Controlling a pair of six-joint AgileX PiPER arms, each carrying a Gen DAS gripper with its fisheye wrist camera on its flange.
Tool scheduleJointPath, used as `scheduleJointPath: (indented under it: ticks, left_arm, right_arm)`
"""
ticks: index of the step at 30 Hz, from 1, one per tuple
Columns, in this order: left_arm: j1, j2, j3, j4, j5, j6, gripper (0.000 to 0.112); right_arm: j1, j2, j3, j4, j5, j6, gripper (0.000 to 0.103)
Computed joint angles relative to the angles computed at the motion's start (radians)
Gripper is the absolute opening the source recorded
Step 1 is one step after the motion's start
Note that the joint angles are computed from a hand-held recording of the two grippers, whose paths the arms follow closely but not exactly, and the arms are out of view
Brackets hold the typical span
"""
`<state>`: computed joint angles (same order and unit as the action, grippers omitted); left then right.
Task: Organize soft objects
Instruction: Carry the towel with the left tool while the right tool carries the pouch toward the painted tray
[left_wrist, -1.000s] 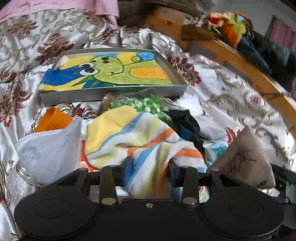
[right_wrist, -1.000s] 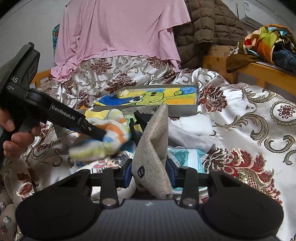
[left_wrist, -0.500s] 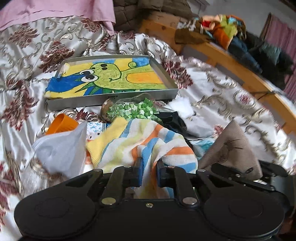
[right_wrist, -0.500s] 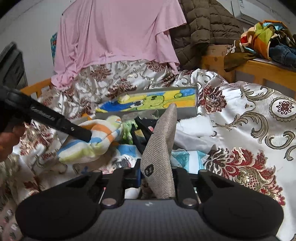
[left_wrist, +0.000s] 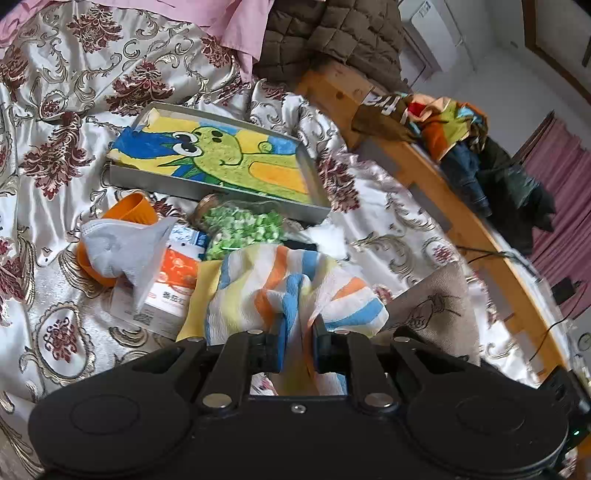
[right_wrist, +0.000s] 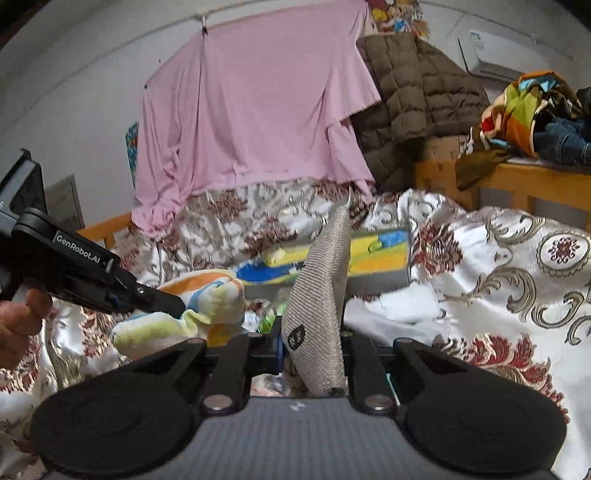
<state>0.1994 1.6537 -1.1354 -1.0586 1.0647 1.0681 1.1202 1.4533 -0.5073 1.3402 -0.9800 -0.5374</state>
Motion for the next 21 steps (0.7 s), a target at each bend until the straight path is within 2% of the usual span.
scheduleJointPath:
  ticks: [6,10,13,15,18,21]
  left_arm:
    - [0.003,-0.01,-0.052,-0.04,0.065,-0.026,0.014]
    - [-0.016,0.012,-0.15,-0.079,0.086,-0.082,0.014]
    - [-0.052,0.053,-0.263,-0.097,0.077,-0.134,0.014]
    - [-0.085,0.095,-0.354,-0.096,0.055,-0.165,0.014]
    - [-0.142,0.187,-0.515,-0.087,0.005,-0.219,0.014]
    - [-0.201,0.309,-0.705,-0.062,-0.063,-0.279,0.014]
  right_arm:
    - [0.016,-0.051,0.017,-0.009,-0.043,0.014,0.017]
    - [-0.061,-0.132,0.006,-0.039,0.013,-0.016,0.017]
    - [-0.219,-0.181,-0.039,-0.123,0.155,-0.096,0.017]
    - [-0.383,-0.181,-0.113,-0.213,0.324,-0.116,0.017]
    - [-0.605,-0.106,-0.255,-0.431,0.541,-0.011,0.017]
    - [-0.754,0.036,-0.428,-0.679,0.682,0.188,0.017]
